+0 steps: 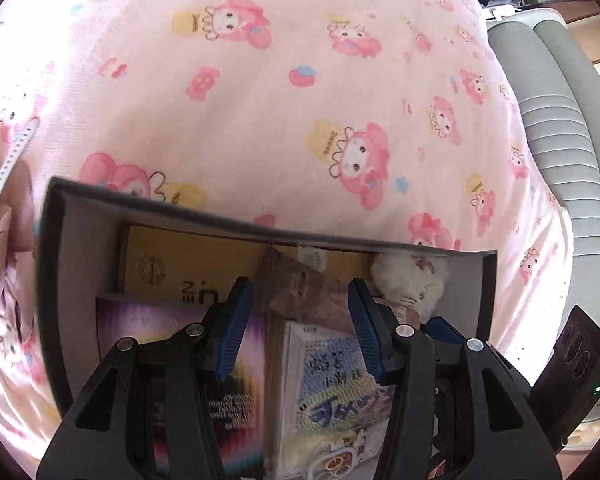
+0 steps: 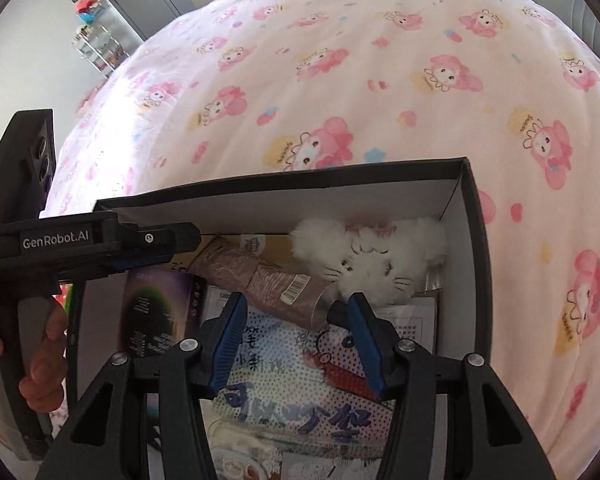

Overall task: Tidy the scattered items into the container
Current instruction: 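Withdraw the left tool from the box back toward the item pile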

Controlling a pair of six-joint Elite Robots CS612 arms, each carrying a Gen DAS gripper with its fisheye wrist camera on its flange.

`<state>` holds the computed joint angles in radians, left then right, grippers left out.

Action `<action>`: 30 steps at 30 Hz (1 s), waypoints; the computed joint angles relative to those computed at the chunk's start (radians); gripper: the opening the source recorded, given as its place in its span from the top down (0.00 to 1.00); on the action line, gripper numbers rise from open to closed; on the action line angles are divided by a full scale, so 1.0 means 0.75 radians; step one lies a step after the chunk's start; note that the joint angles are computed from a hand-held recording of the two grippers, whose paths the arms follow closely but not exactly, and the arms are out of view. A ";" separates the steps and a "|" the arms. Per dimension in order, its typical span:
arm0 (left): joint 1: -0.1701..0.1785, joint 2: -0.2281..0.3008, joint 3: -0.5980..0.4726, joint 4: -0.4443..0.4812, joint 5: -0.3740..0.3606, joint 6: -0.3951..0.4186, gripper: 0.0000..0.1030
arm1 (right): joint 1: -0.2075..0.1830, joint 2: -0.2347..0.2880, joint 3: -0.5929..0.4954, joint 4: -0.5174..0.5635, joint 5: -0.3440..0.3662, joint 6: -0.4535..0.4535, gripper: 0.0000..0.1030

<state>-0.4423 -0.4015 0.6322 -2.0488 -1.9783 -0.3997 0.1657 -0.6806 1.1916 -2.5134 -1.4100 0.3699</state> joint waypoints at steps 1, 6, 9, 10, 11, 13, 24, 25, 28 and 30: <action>0.003 0.013 -0.018 0.019 -0.014 -0.003 0.52 | 0.003 0.004 -0.007 0.002 -0.016 -0.006 0.53; -0.003 0.108 -0.175 0.164 -0.060 -0.016 0.52 | 0.003 0.019 -0.033 0.028 0.005 0.002 0.53; -0.008 0.105 -0.162 0.142 -0.060 -0.012 0.52 | 0.018 0.000 -0.001 -0.019 -0.112 0.029 0.53; -0.007 0.102 -0.154 0.136 -0.072 -0.012 0.52 | 0.017 -0.009 0.023 -0.058 -0.104 0.044 0.53; -0.006 0.103 -0.153 0.134 -0.092 -0.020 0.52 | 0.017 -0.014 0.036 -0.068 -0.093 0.069 0.53; -0.006 0.102 -0.151 0.118 -0.106 -0.024 0.51 | 0.021 -0.011 0.031 -0.034 -0.089 0.054 0.52; -0.006 -0.014 0.016 -0.076 0.040 0.026 0.55 | 0.015 0.042 -0.055 0.007 0.028 0.065 0.51; 0.002 -0.013 0.022 -0.082 -0.017 0.023 0.55 | 0.016 0.048 -0.066 0.004 0.040 0.061 0.51; 0.019 0.022 -0.030 -0.020 -0.135 -0.003 0.55 | 0.007 0.065 -0.085 -0.043 0.138 0.072 0.51; 0.020 0.038 -0.061 0.005 -0.118 -0.007 0.55 | 0.014 0.076 -0.112 -0.025 0.110 0.055 0.51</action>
<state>-0.4271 -0.3730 0.5864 -2.0451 -2.0666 -0.4049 0.1764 -0.6235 1.1072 -2.5322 -1.3275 0.4114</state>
